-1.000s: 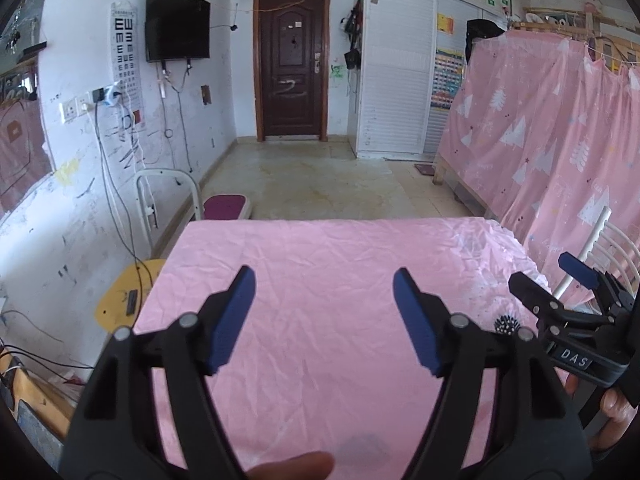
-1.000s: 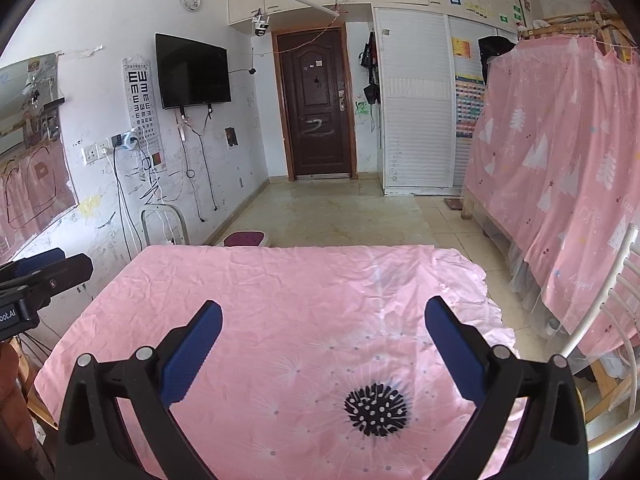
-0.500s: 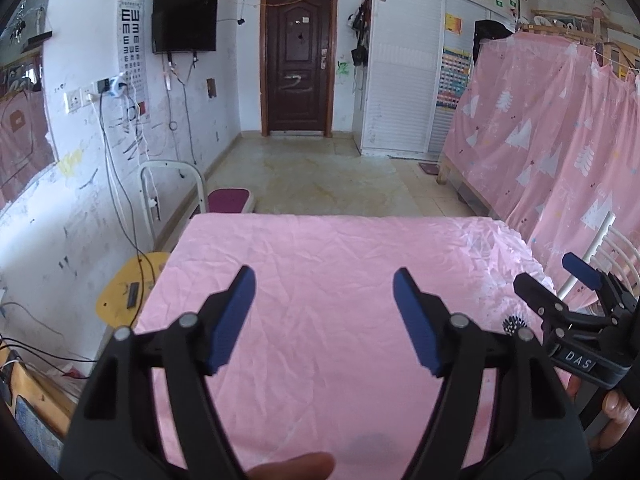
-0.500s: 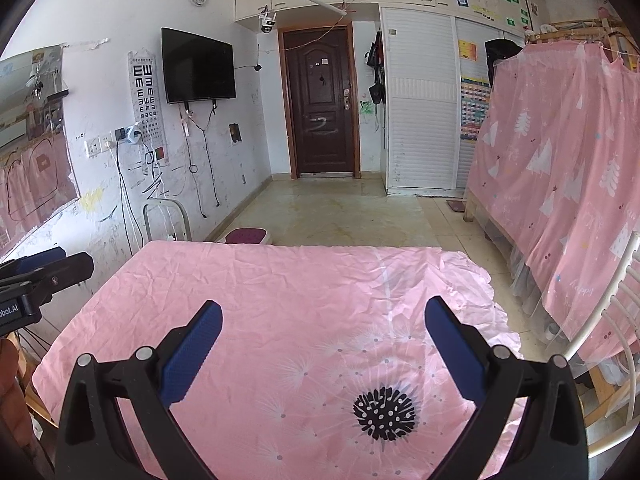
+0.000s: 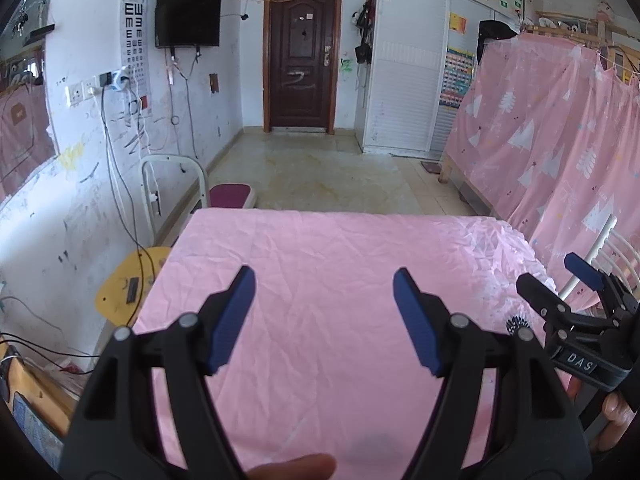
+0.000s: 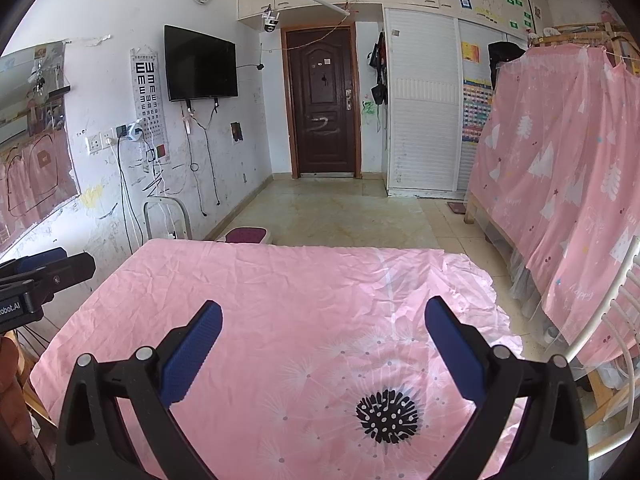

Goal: Collect trash

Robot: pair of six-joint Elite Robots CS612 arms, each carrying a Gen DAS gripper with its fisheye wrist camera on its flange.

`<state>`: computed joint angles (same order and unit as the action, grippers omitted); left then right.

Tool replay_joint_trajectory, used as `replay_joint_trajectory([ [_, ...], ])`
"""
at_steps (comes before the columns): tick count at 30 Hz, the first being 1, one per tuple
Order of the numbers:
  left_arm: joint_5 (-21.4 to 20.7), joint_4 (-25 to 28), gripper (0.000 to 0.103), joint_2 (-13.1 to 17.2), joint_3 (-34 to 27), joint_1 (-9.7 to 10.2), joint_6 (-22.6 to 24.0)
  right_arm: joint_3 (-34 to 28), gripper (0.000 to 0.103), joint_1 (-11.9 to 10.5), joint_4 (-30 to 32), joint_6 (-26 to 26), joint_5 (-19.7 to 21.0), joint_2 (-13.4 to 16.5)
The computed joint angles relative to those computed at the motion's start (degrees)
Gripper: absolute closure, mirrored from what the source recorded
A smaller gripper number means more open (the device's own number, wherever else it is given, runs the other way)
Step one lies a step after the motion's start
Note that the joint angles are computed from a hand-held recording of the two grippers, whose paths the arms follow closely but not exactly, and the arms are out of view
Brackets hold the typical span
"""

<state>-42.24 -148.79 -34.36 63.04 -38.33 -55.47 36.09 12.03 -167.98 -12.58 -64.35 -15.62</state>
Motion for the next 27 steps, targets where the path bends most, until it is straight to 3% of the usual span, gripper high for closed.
replay_joint_trajectory([
  [27, -0.1, 0.1, 0.035, -0.1, 0.2, 0.07, -0.2, -0.6, 0.012, 0.2, 0.4, -0.7, 0.2, 0.2],
])
